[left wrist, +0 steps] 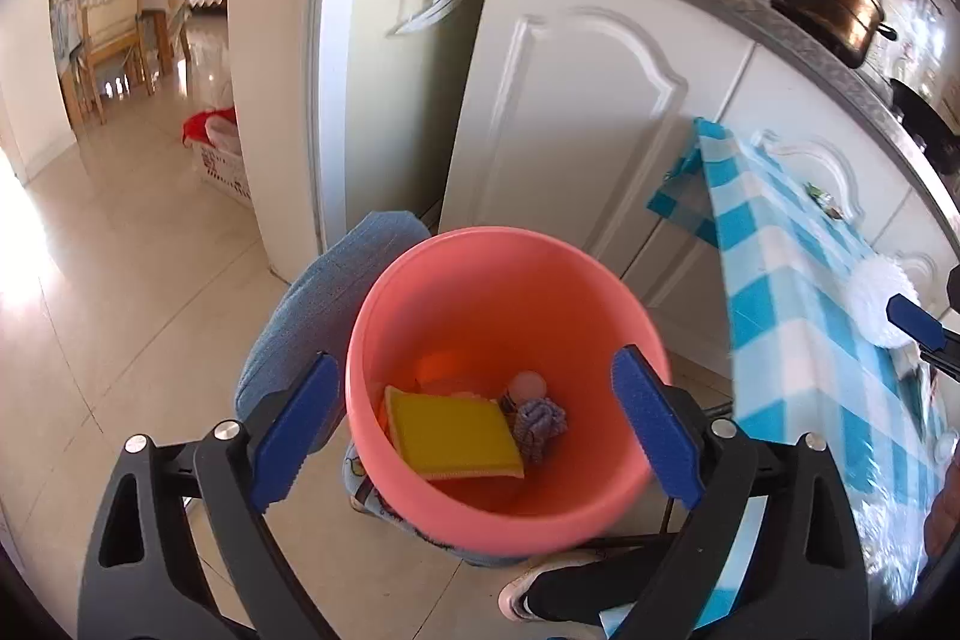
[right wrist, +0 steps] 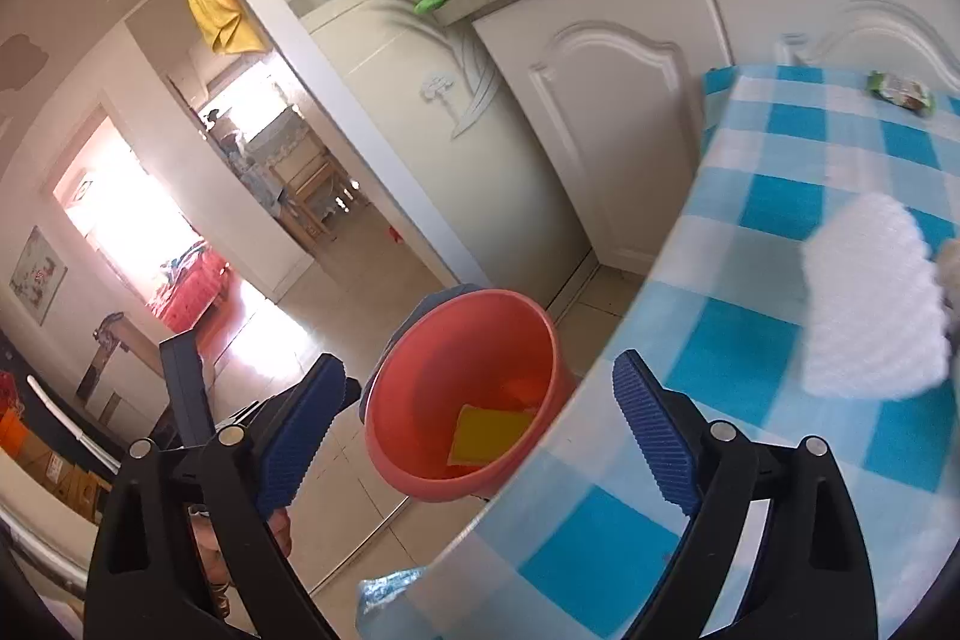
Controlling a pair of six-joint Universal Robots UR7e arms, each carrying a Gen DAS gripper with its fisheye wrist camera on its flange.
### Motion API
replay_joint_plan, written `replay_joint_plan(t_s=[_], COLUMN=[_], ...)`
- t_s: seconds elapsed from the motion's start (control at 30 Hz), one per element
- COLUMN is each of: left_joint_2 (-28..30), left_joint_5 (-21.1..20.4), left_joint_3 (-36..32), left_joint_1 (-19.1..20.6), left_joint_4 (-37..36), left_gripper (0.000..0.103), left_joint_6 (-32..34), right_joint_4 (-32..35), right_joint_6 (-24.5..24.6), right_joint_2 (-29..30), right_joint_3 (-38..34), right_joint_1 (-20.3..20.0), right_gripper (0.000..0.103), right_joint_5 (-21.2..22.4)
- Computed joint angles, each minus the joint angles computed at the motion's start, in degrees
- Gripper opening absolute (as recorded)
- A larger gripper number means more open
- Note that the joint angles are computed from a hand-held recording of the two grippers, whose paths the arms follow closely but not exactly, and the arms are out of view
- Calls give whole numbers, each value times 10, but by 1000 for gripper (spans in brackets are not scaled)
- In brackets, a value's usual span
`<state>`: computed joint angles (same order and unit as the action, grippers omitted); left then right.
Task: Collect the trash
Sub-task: 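Return both tools to the table toward the remaining trash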
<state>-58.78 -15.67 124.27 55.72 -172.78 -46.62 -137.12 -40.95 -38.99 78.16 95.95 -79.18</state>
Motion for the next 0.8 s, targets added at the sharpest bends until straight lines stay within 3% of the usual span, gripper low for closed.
replay_joint_plan(t_s=[0.13,0.27,0.47,0.8], left_joint_2=[-4,16,72,174], left_joint_5=[-13,-48,-96,-128], left_joint_3=[-1,-21,-78,-207], left_joint_1=[-35,-57,-79,-100], left_joint_4=[61,76,84,65], left_gripper=[94,95,95,95], left_joint_6=[-43,-29,38,180], right_joint_4=[-58,-133,-190,-255], right_joint_6=[32,37,50,90], right_joint_2=[-57,-110,-143,-194], right_joint_3=[71,152,194,216], right_joint_1=[-30,-63,-102,-155], right_gripper=[92,92,92,92], right_joint_5=[17,21,-3,38])
